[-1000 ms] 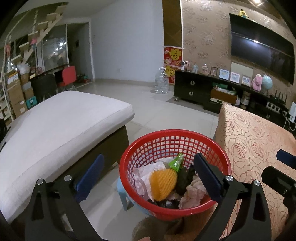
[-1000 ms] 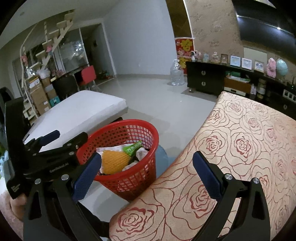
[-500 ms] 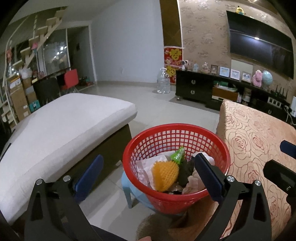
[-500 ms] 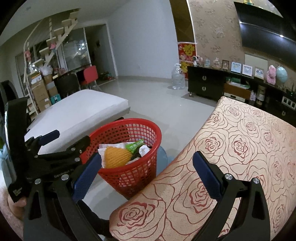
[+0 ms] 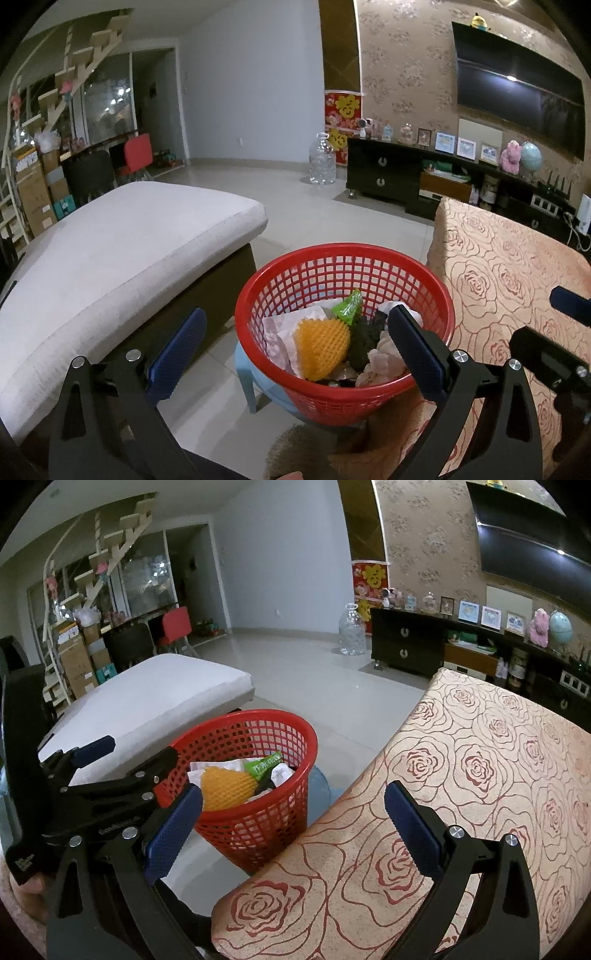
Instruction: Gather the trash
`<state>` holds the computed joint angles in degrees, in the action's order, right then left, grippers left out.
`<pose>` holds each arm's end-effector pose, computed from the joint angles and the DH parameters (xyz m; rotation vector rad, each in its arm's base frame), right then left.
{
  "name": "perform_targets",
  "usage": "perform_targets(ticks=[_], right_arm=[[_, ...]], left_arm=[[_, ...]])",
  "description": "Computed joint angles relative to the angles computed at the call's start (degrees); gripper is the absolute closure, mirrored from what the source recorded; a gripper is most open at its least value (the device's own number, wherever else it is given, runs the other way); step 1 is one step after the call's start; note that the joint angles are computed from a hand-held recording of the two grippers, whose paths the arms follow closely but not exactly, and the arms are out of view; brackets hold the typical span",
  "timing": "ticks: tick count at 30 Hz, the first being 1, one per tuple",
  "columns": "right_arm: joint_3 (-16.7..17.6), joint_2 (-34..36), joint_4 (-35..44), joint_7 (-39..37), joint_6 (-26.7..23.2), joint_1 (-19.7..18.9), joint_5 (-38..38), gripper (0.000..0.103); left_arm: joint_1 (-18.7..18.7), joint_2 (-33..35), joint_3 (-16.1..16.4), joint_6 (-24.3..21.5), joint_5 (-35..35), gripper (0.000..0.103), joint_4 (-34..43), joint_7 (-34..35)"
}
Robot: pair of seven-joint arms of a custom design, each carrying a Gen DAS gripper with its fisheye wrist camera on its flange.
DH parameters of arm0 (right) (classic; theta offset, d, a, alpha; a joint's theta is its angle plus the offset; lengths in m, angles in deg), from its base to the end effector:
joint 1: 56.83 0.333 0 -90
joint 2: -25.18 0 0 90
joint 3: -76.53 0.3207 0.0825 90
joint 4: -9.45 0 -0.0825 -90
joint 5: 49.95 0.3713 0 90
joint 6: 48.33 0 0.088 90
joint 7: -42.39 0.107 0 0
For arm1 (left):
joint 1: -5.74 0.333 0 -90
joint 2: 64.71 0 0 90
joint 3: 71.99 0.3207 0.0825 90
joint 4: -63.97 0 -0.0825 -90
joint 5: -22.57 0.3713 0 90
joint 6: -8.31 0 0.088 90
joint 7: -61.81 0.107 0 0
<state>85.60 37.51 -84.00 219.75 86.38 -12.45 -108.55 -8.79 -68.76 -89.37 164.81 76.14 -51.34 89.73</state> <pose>0.4102 0.5160 0.5637 -1.5675 1.6330 -0.7016 0.4642 -0.3305 0.5712 -1.4556 1.7958 -0.9193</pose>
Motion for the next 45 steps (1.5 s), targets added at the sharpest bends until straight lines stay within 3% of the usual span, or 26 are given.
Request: perform_targets(ticks=[45], right_arm=[[-0.6, 1.6, 1.7, -2.7, 1.1, 0.8, 1.9, 0.007]], left_arm=[[0.1, 0.0, 0.1, 0.2, -0.4, 0.008, -0.1, -0.1]])
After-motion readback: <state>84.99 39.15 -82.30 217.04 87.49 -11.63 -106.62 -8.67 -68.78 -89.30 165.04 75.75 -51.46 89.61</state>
